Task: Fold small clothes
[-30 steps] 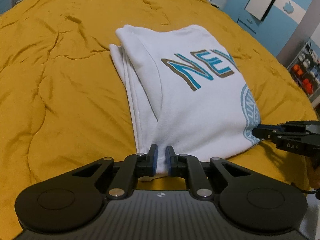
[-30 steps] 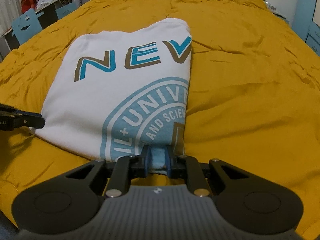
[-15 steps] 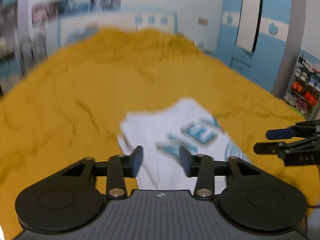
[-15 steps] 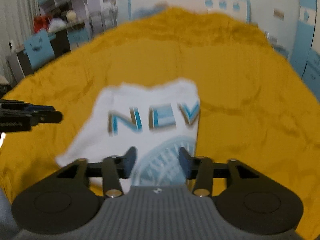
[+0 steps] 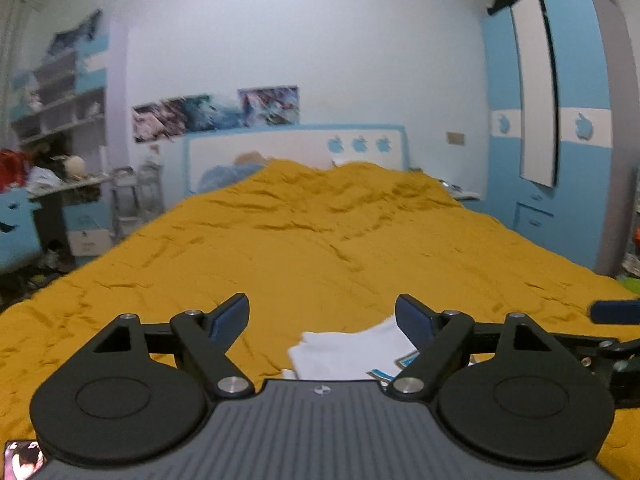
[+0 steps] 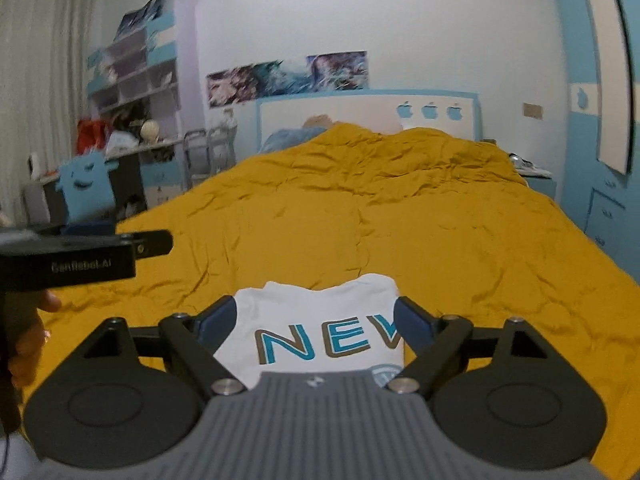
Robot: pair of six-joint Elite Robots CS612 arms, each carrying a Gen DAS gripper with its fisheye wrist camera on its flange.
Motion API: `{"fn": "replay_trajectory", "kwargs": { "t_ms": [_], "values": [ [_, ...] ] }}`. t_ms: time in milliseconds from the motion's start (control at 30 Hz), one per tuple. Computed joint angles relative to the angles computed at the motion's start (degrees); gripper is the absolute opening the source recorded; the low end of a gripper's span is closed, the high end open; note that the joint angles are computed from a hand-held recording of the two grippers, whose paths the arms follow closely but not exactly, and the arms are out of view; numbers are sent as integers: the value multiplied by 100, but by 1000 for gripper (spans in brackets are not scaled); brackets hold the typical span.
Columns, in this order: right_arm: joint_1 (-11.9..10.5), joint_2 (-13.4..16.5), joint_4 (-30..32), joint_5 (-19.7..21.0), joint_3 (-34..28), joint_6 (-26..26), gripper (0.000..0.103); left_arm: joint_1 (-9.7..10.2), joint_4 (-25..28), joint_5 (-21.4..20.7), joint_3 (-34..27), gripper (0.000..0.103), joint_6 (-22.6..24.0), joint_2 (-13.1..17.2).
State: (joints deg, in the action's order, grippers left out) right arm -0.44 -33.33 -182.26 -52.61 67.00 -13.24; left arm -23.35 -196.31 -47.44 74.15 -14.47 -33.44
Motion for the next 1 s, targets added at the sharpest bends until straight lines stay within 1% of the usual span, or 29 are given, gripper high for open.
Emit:
{"fn": "replay_trajectory", "kwargs": {
  "t_ms": [33,67,100,167,267,333,433,567,700,867,1000],
  "values": [
    [0,-44,-125,-109,124,133,82,-36,-16,164,16,98,-28,19],
    [3,-77,-222,-222,224,211,82,-63,-4,239,104,98,-73,-17],
    [3,-111,-294,-288,321,245,82,-78,44,256,151,98,-126,-35],
    [-5,-164,-257,-288,453,108,82,-102,271,227,255,98,-340,-96],
    [0,-224,-208,-376,628,-195,82,-107,894,22,411,98,-812,-247],
    [22,-238,-101,-489,681,-344,82,-97,1179,-133,488,98,-1086,-304],
    [54,-294,273,-600,763,-637,82,-73,1532,-319,565,98,-1329,-346],
    [97,-336,687,-817,853,-766,82,-65,2097,-534,656,98,-1684,-429],
    [107,-368,974,-895,934,-899,82,-117,2272,-571,785,98,-1792,-477],
    [103,-408,1206,-1087,984,-951,82,-109,2411,-820,820,98,-1994,-506],
    [87,-445,1369,-1179,1007,-914,82,-116,2482,-915,832,98,-1986,-529]
  ]
}}
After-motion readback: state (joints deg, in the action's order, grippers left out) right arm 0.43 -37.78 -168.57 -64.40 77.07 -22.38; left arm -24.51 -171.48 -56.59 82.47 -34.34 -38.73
